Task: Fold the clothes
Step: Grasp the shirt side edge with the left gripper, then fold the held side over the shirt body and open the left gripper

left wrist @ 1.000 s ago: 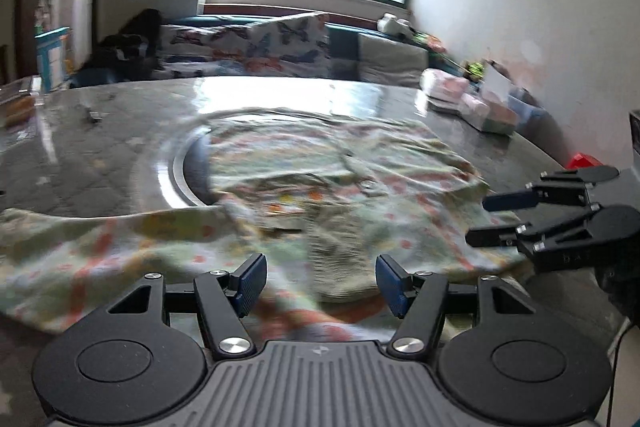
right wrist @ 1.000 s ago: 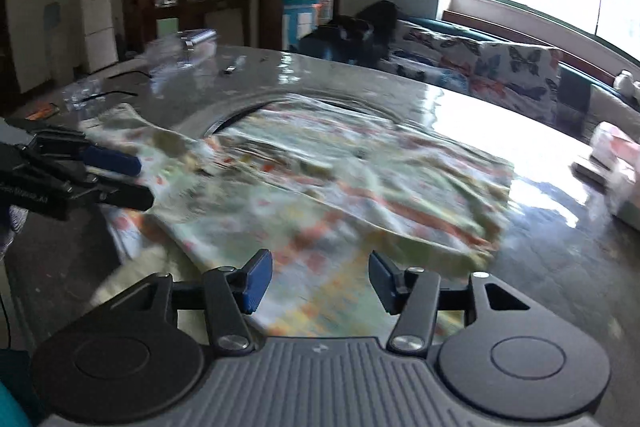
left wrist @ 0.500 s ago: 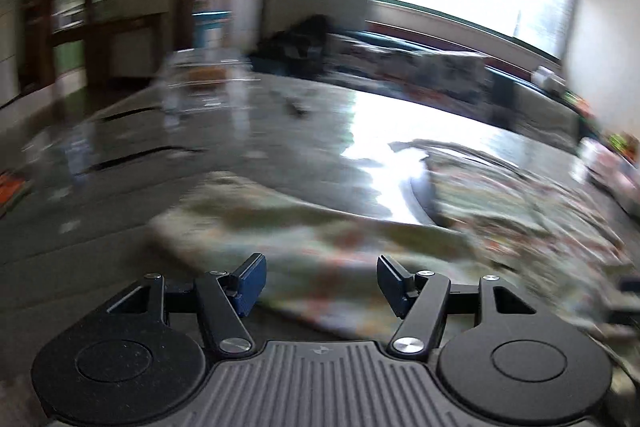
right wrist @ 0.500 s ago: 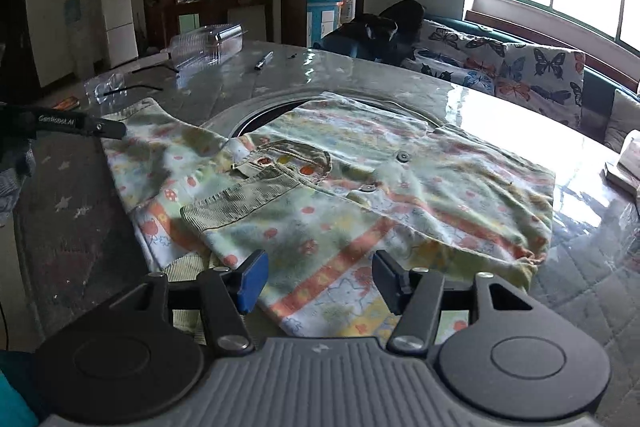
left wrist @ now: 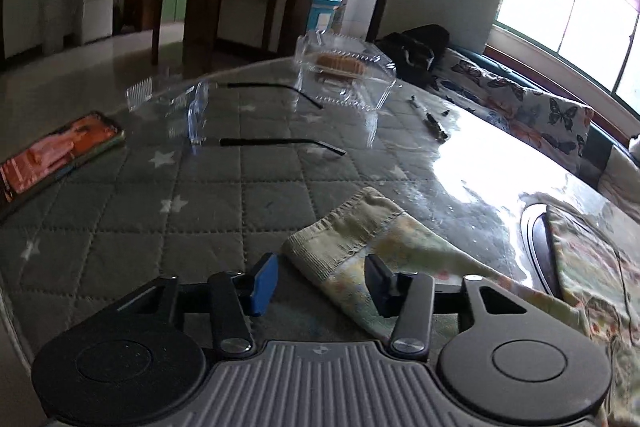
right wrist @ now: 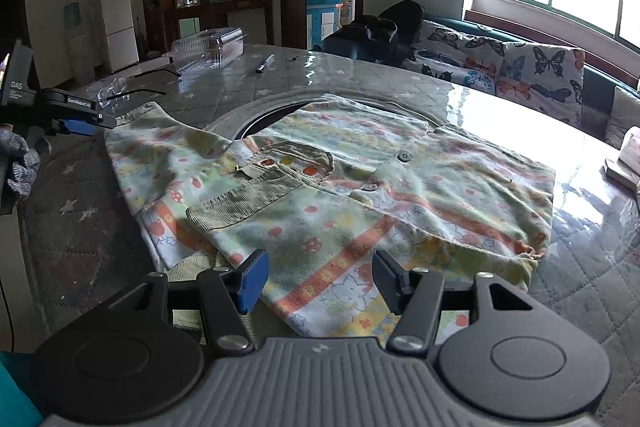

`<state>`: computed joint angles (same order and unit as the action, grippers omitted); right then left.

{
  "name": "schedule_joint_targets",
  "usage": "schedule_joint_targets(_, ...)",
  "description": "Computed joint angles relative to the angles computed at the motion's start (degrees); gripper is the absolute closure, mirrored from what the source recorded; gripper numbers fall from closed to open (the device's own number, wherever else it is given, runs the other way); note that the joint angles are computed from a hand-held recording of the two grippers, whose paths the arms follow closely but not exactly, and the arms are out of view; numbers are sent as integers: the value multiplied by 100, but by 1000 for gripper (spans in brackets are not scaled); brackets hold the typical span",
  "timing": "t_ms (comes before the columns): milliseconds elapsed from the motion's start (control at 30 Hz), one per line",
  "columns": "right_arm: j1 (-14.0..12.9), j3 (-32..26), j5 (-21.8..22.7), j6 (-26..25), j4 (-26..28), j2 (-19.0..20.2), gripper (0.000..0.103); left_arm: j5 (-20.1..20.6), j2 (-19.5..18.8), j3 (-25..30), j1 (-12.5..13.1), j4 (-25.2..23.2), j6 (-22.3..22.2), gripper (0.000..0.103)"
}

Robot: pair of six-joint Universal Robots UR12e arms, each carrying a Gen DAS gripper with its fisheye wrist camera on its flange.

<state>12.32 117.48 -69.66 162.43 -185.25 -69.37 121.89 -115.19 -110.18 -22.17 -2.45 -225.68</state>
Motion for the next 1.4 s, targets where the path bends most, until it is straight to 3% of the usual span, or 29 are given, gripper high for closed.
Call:
schedule_joint_targets(133,1,6,9,-6,23,-5,44,12,-37,67,7,-56,-83,55)
schedule_joint_targets(267,-8,17,9,24,8,-4,44,93,-72,124,8,-148,-113,71)
schedule_joint_targets(400,-13,29,-10,42,-11,-11,44,-27,-71,91,37,-9,-152,94)
schedule_joint_targets(567,-29,48,-9,92,-72,-17,44,-110,-79,82,-30,657,216,97)
schedule_joint_targets(767,-68,91,19,192,-209,-37,44,-500,-119,271,-168,1367,867,97)
schedule_joint_targets(1033,-146,118,-11,409,-328,-47,44,-1420,-219,604,-333,1780,1403,98)
schedule_joint_targets(1400,-336,298,-135,887,-673,-104,44,-3367,-669,1319,-537,1826,1955,99)
